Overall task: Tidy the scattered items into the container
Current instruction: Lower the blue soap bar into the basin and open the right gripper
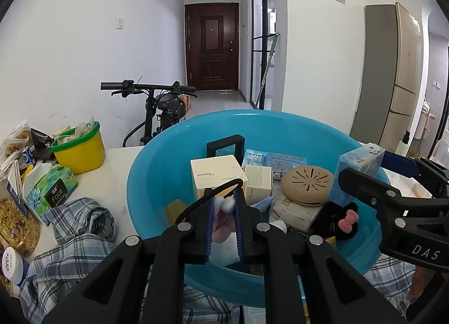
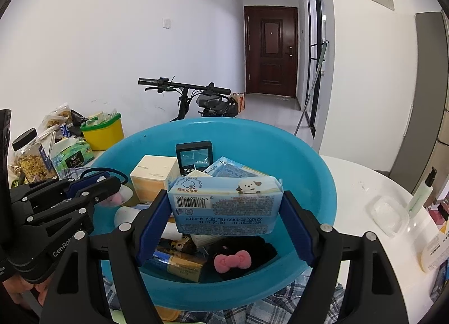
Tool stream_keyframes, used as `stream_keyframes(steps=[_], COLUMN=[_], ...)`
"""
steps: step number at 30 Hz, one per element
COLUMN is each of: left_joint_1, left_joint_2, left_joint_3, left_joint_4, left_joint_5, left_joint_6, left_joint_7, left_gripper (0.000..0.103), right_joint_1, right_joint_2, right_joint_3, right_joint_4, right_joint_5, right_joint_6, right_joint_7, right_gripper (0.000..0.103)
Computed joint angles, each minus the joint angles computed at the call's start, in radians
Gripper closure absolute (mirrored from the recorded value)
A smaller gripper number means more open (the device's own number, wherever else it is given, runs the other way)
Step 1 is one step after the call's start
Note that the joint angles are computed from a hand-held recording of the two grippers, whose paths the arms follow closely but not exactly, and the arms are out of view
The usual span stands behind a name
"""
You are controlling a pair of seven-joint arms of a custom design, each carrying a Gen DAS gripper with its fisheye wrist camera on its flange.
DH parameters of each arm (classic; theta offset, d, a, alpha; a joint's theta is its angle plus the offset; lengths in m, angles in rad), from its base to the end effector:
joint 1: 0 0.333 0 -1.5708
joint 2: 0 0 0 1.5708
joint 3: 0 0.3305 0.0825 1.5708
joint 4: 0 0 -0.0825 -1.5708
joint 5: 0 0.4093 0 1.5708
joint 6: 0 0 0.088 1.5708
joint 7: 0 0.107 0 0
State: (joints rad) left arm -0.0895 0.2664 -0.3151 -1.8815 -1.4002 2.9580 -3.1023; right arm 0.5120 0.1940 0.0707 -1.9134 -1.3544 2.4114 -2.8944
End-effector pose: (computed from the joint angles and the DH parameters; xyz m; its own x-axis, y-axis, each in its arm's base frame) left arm 0.6388 -0.1861 0.4219 -0.6142 -0.7891 0.0027 -0.4241 0.3273 -0.8444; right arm 0.5528 0.3549 0.4314 -0.2744 -0.9615 -0.0173 -0.4888 0.1550 -0.8585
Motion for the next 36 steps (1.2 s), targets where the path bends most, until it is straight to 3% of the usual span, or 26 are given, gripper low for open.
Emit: stream_keyframes(steps=[19,20,21,24,36], left_joint_1=[0.007,0.008,0.009,0.009,0.005], left_joint_2=[0.010,0.010,0.010,0.010,0.007], left_joint_3=[-0.010,-0.010,-0.011,-0.011,-0.009], left_joint_4=[0.007,0.007,0.008,0.008,0.005], left_joint_5=[0.021,0.022,0.019,0.017,0.016], left_joint_6=[0.016,0.014,0.013,0.014,0.016], left_joint_7=[-0.025,-0.025,-0.022,-0.020,-0.020], left_gripper=[0.090,0.090,0.090,0.090,0.090], right_joint_1=[0.001,0.000,-0.003,0.000,0.009], right_joint_2=[-0.005,-0.011,-0.019,-0.028,-0.006], right_joint_3=[0.000,-0.001,-0.001,0.005,0.012], right_joint_4=[-0.009,-0.014,-0.023,-0.028,-0.005], right_joint_5=[-0.019,-0.029,-0.044,-0.072,-0.030], right_joint_6=[0.008,0.017,0.033,0.004,-0.038], right_joint_7=[0.016,0.034,0.063,0.105,0.044], right_gripper=[0.025,0.018,0.000,0.000,0.000])
